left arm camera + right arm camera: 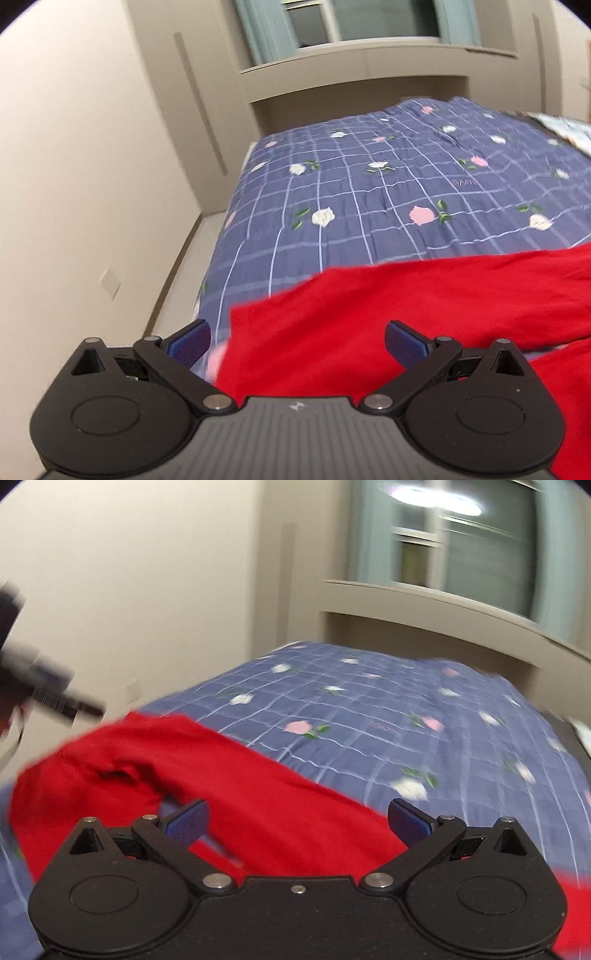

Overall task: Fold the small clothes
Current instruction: 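Move both tools to the red garment's ends and open the fingers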

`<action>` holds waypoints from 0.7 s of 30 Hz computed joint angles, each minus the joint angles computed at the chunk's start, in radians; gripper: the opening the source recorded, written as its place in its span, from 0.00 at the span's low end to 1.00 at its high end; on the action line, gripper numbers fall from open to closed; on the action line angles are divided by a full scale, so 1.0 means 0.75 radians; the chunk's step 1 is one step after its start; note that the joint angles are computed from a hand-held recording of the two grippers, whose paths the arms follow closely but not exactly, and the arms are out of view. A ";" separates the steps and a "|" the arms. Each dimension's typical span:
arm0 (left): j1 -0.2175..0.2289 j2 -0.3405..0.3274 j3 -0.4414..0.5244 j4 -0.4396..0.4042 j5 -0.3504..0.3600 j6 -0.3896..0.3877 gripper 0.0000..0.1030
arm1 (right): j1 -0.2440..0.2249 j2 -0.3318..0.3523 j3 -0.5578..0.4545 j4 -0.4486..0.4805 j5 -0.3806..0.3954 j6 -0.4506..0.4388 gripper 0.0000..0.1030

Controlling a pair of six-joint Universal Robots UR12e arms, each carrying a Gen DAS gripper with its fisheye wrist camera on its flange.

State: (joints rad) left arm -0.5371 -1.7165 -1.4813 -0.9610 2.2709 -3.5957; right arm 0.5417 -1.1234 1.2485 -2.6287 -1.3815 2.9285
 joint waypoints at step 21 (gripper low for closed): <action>0.312 -0.111 0.050 0.040 -0.675 0.555 0.65 | -0.130 0.326 -0.527 0.721 0.238 -0.215 0.44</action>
